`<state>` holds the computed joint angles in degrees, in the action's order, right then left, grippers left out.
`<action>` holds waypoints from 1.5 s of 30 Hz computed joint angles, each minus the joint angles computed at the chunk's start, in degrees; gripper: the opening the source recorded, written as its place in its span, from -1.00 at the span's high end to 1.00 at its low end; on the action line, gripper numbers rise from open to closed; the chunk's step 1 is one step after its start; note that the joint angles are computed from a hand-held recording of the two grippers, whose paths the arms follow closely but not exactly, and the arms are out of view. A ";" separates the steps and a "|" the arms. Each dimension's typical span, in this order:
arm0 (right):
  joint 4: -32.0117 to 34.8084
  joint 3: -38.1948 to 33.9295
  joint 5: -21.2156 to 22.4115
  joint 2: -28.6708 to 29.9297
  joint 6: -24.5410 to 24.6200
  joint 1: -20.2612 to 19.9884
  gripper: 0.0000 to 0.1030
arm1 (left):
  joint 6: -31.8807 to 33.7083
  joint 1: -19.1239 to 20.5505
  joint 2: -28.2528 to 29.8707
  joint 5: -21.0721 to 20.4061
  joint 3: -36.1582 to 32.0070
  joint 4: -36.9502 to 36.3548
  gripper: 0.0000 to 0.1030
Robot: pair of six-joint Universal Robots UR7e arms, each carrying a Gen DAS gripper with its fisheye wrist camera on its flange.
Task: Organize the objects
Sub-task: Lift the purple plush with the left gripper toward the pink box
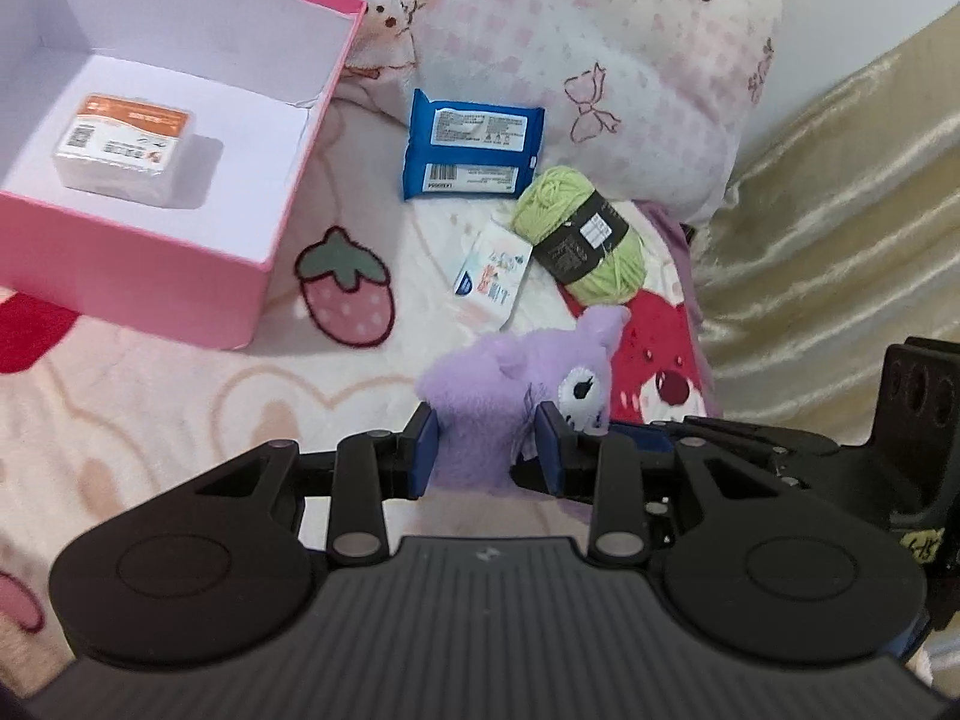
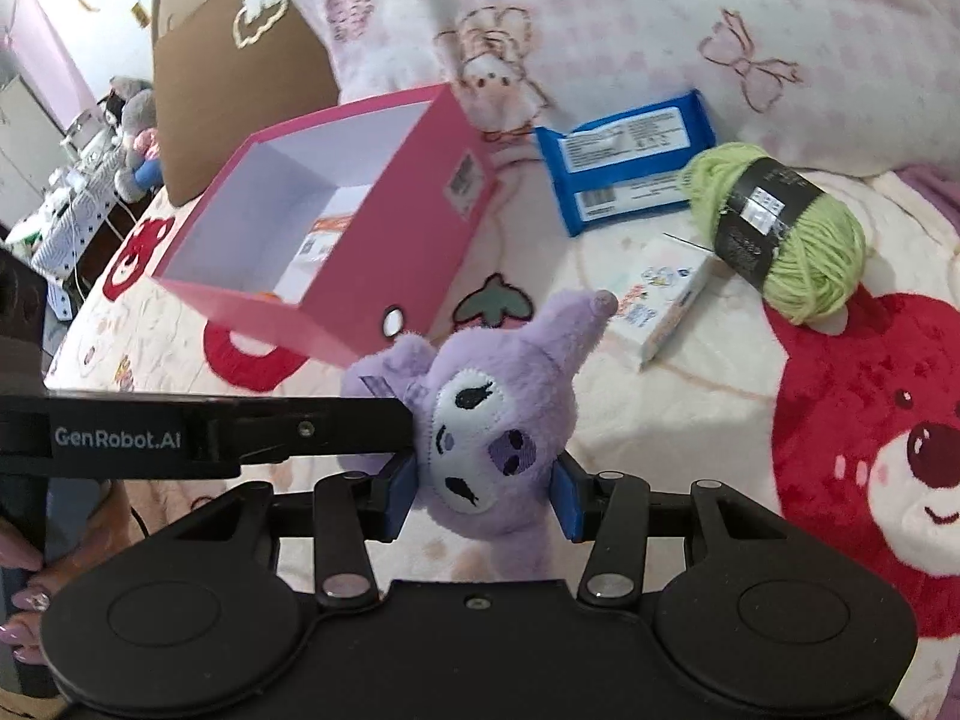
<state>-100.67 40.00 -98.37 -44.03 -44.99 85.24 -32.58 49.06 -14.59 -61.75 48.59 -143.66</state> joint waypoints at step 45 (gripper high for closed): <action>-7.64 19.74 4.67 -12.83 4.24 9.28 -0.05 | 2.68 -6.14 -22.04 10.32 23.94 -3.66 0.33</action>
<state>-108.31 59.74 -93.70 -56.86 -40.75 94.52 -29.90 42.92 -36.63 -51.42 72.53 -147.32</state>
